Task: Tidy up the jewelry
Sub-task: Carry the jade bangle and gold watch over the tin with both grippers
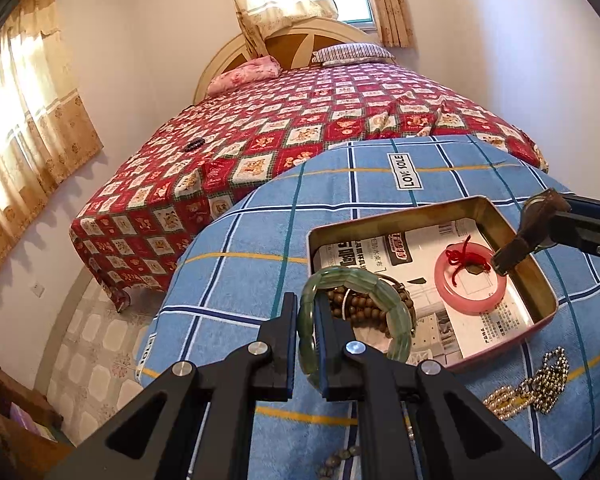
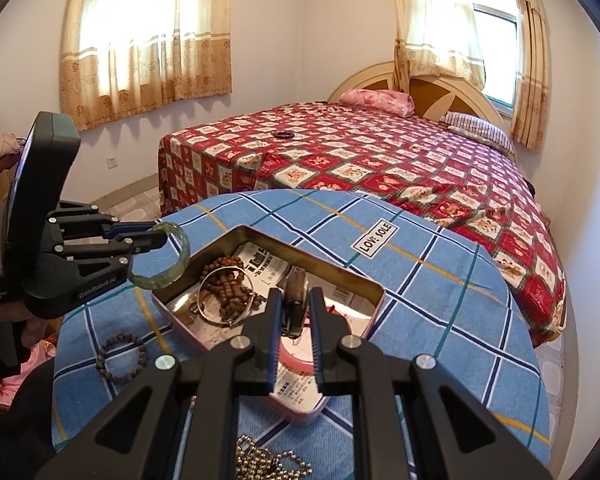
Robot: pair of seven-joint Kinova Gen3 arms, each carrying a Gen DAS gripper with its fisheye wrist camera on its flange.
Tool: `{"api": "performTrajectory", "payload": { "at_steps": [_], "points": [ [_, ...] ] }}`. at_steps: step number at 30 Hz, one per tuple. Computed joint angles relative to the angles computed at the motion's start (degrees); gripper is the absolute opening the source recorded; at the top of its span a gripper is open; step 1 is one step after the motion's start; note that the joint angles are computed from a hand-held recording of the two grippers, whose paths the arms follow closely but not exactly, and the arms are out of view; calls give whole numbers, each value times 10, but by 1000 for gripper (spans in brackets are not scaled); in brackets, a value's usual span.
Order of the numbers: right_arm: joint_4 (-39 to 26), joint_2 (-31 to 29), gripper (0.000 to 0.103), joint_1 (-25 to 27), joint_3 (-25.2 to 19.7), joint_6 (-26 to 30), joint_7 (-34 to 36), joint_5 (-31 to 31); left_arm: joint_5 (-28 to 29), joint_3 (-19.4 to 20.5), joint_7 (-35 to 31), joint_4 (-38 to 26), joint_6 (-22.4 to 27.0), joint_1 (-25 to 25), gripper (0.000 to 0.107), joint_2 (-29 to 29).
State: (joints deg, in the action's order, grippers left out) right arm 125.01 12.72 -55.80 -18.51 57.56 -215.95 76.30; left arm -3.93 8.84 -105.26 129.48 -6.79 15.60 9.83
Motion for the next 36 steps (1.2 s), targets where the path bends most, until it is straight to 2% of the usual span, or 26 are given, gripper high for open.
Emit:
{"api": "performTrajectory", "payload": {
  "at_steps": [5,13,19,36],
  "points": [
    [-1,9,15,15,8,-27,-7,11,35,-50,-30,-11,5,62,8,17],
    [1,21,15,25,15,-47,-22,20,75,-99,-66,-24,8,117,8,38],
    [1,27,15,28,20,-47,-27,17,92,-116,-77,-33,10,134,8,51],
    [2,31,15,30,24,-53,-30,14,100,-127,-85,-38,13,149,8,59]
  ]
}}
